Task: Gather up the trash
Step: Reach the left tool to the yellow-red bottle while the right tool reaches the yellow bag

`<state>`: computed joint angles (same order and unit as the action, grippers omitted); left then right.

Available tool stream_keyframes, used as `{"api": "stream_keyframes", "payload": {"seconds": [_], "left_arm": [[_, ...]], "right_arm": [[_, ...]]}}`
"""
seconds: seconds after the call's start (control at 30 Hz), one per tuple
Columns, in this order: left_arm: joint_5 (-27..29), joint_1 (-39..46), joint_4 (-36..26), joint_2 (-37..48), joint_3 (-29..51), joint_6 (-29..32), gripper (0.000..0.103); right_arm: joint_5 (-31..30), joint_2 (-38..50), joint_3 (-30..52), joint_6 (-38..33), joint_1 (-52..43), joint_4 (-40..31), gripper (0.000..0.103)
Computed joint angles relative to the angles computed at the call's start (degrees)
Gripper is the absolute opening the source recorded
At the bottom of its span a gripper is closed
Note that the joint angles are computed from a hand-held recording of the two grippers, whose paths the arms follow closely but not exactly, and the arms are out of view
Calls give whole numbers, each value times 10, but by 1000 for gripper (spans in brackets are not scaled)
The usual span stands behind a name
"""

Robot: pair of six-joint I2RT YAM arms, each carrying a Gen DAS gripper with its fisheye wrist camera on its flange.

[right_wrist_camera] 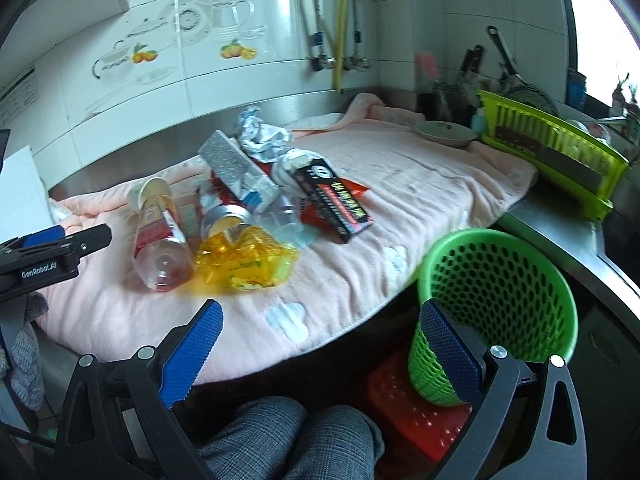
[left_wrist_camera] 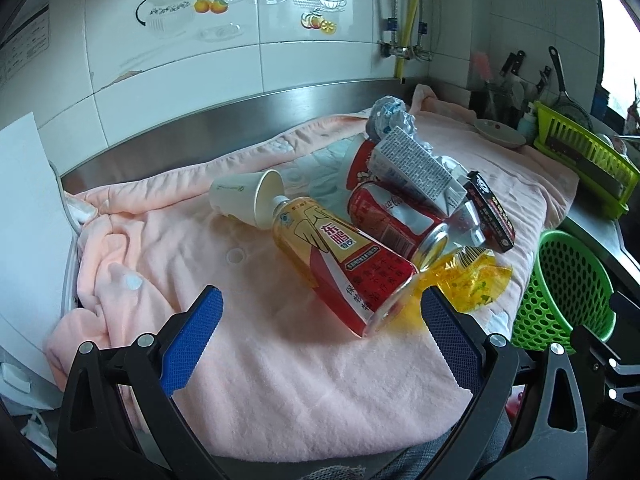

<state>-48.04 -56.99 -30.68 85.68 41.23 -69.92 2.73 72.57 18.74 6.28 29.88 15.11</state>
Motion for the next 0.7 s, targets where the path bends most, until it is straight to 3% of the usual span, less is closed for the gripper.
{"api": "stream_keyframes", "payload": {"seconds": [0.4,0.7], "left_arm": [[63,114,58,-58,-40,76,98],[158,197,134,-14,-16,129,98]], "right_arm": [[-113,155,92,-71,8,44,96],[-153,272,176,-124,7,52,96]]}}
